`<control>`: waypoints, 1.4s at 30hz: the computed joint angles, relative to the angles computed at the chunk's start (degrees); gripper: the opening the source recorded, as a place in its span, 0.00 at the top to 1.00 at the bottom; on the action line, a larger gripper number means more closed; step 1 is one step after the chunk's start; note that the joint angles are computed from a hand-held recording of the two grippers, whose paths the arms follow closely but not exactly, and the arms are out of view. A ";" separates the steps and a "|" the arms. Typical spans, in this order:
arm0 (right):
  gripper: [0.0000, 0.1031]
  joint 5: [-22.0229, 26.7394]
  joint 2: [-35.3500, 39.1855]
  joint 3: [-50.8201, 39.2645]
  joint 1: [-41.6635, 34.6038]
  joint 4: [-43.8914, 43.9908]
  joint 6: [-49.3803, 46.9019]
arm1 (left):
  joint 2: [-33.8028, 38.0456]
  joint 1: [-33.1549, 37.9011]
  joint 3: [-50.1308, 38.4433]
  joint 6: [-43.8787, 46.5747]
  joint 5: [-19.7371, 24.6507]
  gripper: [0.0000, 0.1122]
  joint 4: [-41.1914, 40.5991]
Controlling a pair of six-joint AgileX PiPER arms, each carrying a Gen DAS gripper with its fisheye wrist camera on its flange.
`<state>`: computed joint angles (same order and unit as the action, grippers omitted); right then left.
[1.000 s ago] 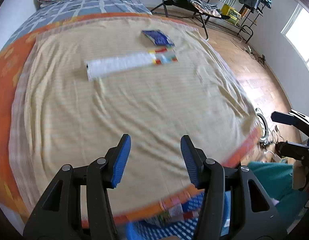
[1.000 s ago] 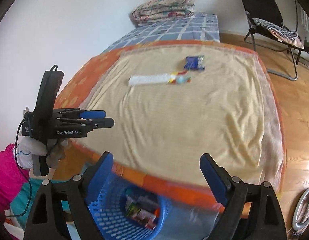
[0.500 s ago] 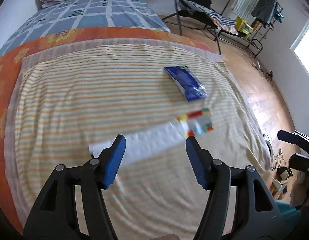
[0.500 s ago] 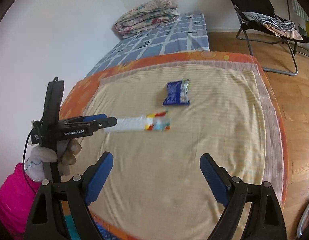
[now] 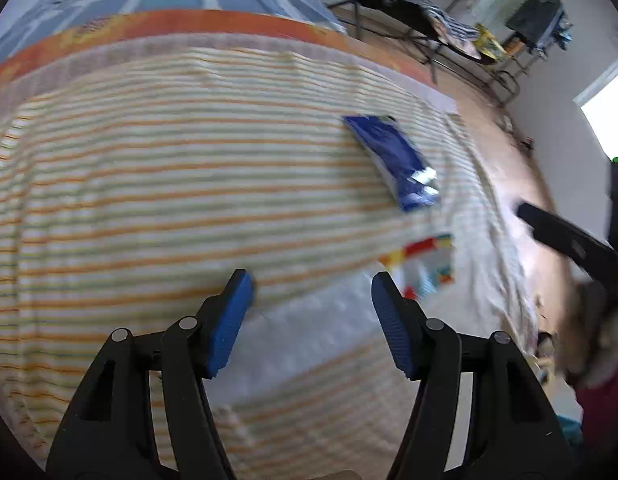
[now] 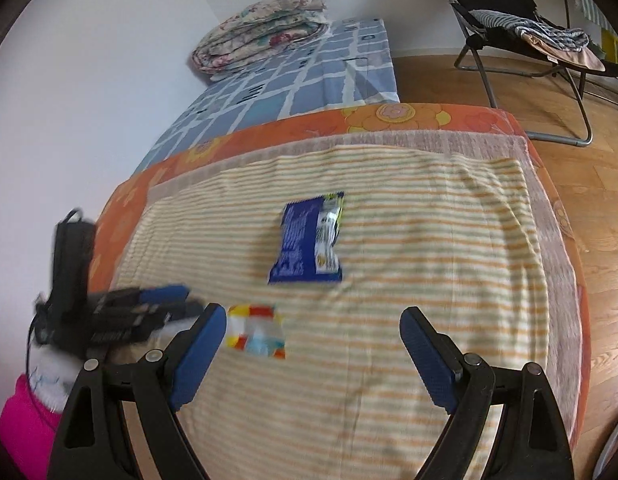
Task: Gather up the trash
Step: 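Grasp the white tube with the left tool while the right tool grasps the blue wrapper, then carry white tube and blue wrapper to the blue basket and release both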
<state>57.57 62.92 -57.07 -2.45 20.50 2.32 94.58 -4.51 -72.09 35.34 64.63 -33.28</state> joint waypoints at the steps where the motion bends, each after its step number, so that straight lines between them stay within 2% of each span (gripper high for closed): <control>1: 0.12 -0.97 1.42 -0.48 0.53 -0.51 0.31 | -0.35 0.07 0.41 1.07 1.41 0.43 -0.47; 5: 0.05 -3.84 6.66 -2.24 2.36 -1.76 2.23 | -3.56 -3.25 2.86 2.76 0.15 0.42 3.38; 11: 0.03 -8.09 15.20 -5.99 5.44 -4.26 6.27 | -8.40 -10.36 8.17 0.83 -7.81 0.42 11.81; 18: 0.03 -9.68 22.68 -9.47 8.92 -8.16 11.61 | -12.68 -15.20 14.10 1.03 -15.38 0.44 17.99; 21: 0.05 -10.00 24.20 -9.57 9.60 -9.12 12.96 | -13.68 -14.68 14.93 1.64 -15.39 0.54 16.86; 24: 0.14 -9.37 24.21 -9.86 11.65 -14.56 16.82 | -13.41 -12.82 14.28 2.95 -14.05 0.62 15.11; 27: 0.33 -7.74 24.23 -10.52 13.24 -19.04 19.33 | -13.41 -12.46 13.78 2.57 -13.49 0.69 15.11; 28: 0.44 -7.75 23.68 -10.15 13.02 -18.90 19.03 | -13.99 -12.41 14.16 2.34 -13.37 0.71 15.19; 29: 0.51 -7.94 22.90 -9.53 12.25 -17.72 18.33 | -14.36 -12.32 14.41 2.35 -13.34 0.72 15.14; 32: 0.52 -9.66 19.68 -6.27 8.03 -10.48 14.32 | -15.99 -12.23 15.88 2.21 -13.51 0.75 15.59; 35: 0.53 -9.62 16.20 -4.31 6.98 -9.20 13.74 | -17.83 -11.82 17.04 1.20 -12.97 0.81 15.86; 36: 0.53 -9.22 14.82 -3.95 7.25 -9.80 14.02 | -18.65 -11.58 17.21 0.67 -12.41 0.85 15.97; 42: 0.53 -3.70 6.32 -4.53 8.93 -11.61 15.15 | -24.48 -9.30 17.28 -0.30 -7.63 0.87 15.31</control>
<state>53.87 69.24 -61.61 6.48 8.89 17.48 70.10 -13.82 -54.81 35.04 57.00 -17.97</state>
